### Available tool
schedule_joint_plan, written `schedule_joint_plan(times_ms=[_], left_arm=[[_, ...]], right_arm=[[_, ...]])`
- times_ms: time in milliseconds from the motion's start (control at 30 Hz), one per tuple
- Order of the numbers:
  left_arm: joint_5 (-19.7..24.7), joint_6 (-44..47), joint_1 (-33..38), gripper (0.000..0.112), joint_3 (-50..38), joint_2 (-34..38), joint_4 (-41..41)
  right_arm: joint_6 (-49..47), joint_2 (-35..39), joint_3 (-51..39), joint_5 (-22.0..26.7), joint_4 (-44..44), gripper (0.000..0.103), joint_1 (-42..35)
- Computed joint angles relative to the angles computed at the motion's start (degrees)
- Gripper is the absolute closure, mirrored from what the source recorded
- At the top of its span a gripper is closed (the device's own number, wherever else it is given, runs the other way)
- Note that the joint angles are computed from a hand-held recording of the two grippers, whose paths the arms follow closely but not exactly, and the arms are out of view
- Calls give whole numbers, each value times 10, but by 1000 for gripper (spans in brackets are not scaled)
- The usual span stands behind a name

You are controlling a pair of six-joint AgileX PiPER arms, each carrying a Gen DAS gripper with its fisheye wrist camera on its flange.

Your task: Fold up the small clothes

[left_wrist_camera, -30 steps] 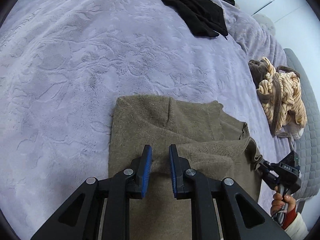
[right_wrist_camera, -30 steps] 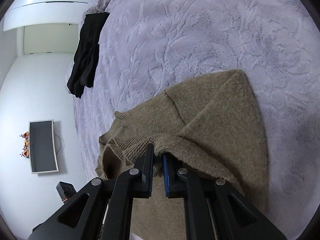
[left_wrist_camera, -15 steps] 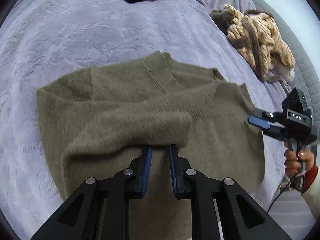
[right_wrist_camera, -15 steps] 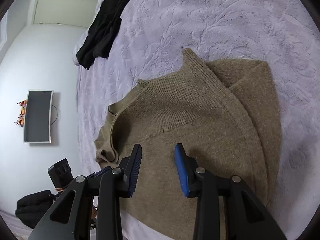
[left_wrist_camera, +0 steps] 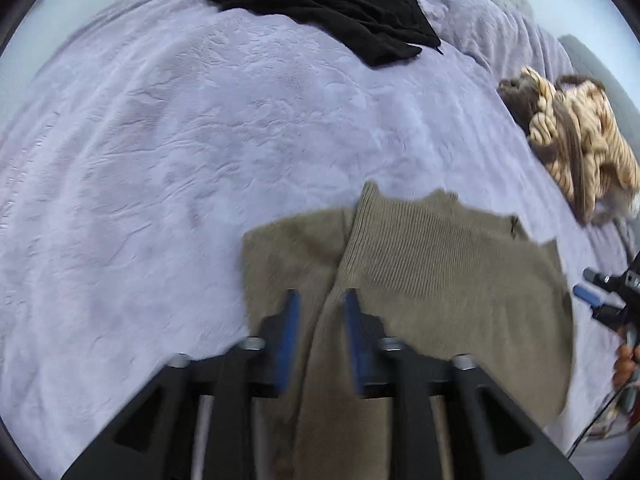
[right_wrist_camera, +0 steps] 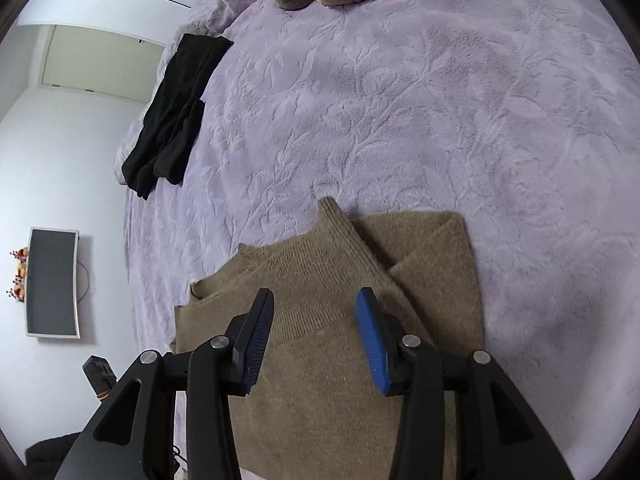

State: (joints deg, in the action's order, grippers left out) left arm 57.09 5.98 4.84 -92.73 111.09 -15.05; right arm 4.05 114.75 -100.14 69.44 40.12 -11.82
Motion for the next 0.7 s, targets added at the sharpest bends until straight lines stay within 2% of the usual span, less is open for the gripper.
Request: schedule_joint_plan(times_ms=[33,67,133,333,367,400,500,567,633,700], left_arm=[[-16,-4,-1,24,39,-33,11],[-28,-2,1,14,70,-60,13],[-16,17,10,14,115,-103,-5],[24,47,44,14,228,-175,-55],[19,39,41,19,245,-183,-51],[20,40,45,32,258,-188,-58],[33,57,60,39,278,-186,-104],[35,74,59,52,285,-176,-129],[36,82,44,58,283,-159,-127],[37,88,30,95,280,-146,-114]], right_arm=[[-5,-19,23,-2,-1,53,0],[-11,-40,53,-6,-1,50,-1],[-27,-93,126,-11,2,45,-10],[-34,-246,339,-14,-6,45,-54],[-34,-270,372,-10,-6,45,-66],[-33,-294,403,-8,-7,45,-77],[-32,-342,469,-8,-3,45,-102],[-38,-357,505,-14,13,45,-119],[-49,-358,532,-32,40,45,-129],[-70,-345,554,-66,76,45,-133]])
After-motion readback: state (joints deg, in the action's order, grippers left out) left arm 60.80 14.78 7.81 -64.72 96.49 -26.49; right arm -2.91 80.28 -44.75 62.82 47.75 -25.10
